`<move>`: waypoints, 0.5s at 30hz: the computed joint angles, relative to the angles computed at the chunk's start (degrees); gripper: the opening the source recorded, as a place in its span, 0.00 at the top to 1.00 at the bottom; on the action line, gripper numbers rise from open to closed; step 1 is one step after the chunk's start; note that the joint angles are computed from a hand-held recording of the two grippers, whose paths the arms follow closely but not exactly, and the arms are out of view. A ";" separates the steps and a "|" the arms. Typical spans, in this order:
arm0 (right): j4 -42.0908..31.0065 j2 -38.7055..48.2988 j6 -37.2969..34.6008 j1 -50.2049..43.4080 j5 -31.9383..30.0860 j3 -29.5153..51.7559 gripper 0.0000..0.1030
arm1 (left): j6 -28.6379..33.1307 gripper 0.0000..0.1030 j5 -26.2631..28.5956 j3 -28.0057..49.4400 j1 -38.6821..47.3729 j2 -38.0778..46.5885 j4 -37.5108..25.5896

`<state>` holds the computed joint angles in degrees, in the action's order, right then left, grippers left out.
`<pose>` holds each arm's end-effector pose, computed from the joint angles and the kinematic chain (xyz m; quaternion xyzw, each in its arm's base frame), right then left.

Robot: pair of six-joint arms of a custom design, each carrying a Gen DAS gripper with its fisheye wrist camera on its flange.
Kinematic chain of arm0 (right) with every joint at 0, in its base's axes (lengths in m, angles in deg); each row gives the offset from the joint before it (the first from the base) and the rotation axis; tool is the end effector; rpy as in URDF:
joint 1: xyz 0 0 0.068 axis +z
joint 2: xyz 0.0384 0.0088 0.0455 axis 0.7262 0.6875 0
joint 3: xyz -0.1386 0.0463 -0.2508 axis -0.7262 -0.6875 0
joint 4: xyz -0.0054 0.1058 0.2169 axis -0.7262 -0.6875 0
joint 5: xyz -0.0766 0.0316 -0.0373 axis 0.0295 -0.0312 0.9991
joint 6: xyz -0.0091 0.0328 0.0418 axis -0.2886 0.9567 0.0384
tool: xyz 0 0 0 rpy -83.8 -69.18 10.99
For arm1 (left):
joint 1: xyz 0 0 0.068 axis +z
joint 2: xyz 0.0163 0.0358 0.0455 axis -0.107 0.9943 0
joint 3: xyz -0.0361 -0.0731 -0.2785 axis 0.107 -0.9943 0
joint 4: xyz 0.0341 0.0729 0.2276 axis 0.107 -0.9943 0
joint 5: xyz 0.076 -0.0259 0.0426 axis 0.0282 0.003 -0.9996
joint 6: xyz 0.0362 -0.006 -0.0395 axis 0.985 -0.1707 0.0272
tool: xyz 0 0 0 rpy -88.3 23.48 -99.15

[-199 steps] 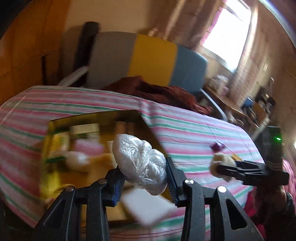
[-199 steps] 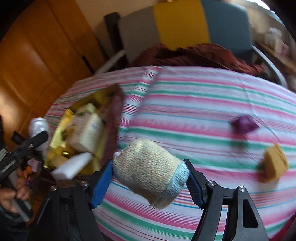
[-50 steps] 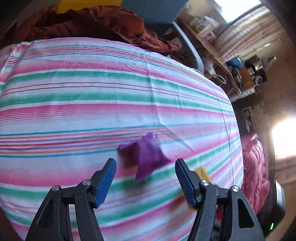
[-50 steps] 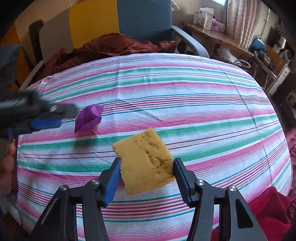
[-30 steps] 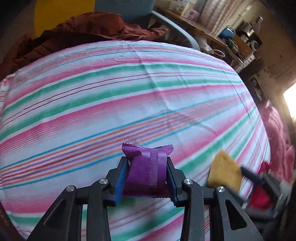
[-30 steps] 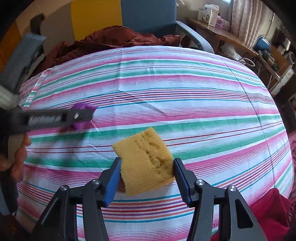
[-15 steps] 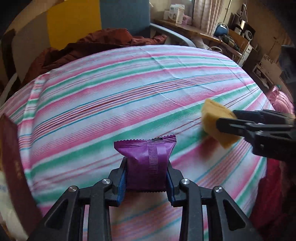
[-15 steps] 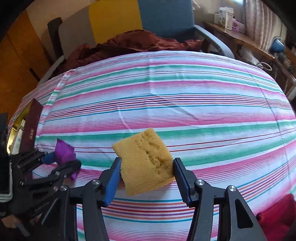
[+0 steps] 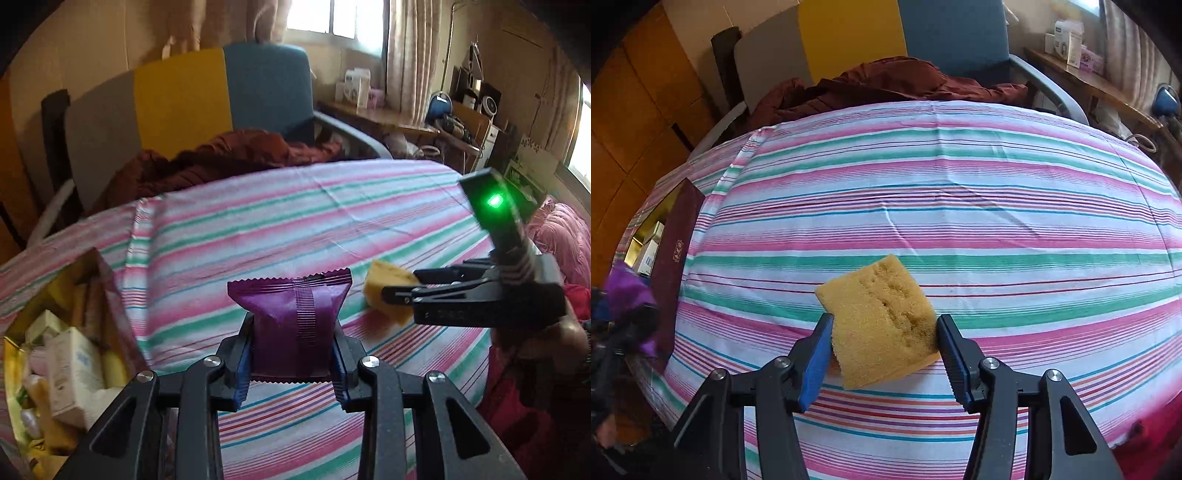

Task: Organize objects
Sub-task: 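Carry the purple packet and yellow sponge over the gold tray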

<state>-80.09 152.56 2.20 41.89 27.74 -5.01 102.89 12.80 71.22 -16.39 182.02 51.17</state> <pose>0.2298 -0.0195 0.1308 0.2238 0.9399 0.0291 0.2563 0.3190 -0.0751 0.1813 0.4282 0.8297 -0.1735 0.3134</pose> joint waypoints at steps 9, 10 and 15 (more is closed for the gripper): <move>1.82 1.73 1.76 2.72 1.11 0.02 0.45 | 2.01 0.66 3.57 0.73 5.23 -2.99 -2.88; 1.91 1.75 1.93 2.79 1.17 -0.01 0.45 | 2.25 0.66 3.81 0.82 5.62 -3.09 -3.29; 2.00 2.05 2.61 3.74 1.93 0.07 0.45 | 3.52 0.66 5.02 1.59 7.87 -2.86 -5.34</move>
<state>-78.09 154.61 4.81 45.62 29.67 -4.93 106.40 17.82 72.81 -8.52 179.17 45.83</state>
